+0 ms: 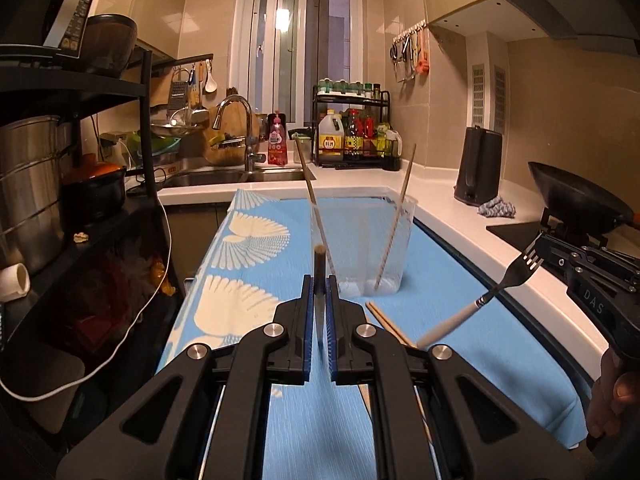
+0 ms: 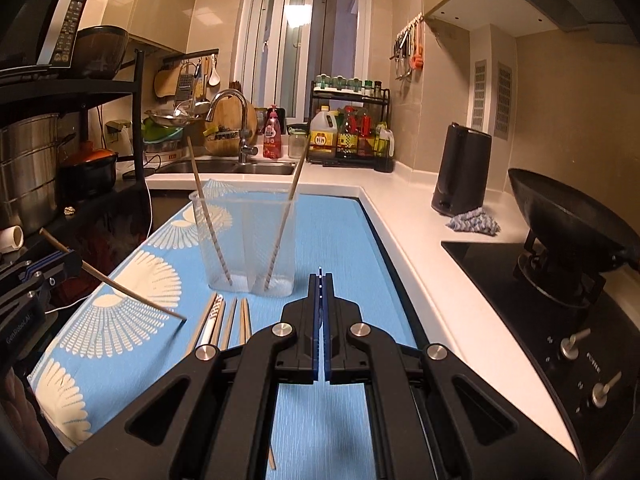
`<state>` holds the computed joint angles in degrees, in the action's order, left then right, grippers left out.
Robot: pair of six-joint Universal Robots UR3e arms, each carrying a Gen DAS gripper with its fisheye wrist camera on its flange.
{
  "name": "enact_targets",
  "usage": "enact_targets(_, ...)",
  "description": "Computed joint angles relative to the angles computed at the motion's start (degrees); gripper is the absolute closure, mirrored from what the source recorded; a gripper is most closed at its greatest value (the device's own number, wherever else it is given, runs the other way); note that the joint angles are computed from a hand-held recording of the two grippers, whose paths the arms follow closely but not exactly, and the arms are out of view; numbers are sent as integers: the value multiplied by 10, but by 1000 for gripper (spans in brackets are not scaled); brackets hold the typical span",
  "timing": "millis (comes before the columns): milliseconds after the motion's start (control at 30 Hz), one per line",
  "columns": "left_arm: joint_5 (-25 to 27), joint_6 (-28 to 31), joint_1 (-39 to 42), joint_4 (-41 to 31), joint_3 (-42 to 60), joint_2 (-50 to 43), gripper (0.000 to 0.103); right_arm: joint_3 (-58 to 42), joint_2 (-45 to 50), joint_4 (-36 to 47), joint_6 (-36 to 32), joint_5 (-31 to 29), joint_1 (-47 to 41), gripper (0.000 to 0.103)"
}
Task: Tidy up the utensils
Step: 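Carry the chopstick and fork toward the clear container with both tools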
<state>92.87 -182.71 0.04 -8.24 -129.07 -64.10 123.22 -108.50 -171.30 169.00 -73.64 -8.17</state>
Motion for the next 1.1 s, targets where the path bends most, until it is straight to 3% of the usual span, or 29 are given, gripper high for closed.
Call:
enact_targets(233, -130, 24, 93, -117, 103, 2, 97, -126, 61, 50, -5, -11, 29, 102)
enact_targets(600, -224, 26, 148, -240, 243, -47, 97, -313, 141, 137, -43, -27, 64, 102)
enact_targets(900, -260, 17, 143, -337, 501, -185, 97, -578, 266, 235, -45, -21, 75, 102)
enact_targets(1100, -223, 5, 109, -356, 688, -307, 97, -804, 400, 298, -28, -38, 101, 102)
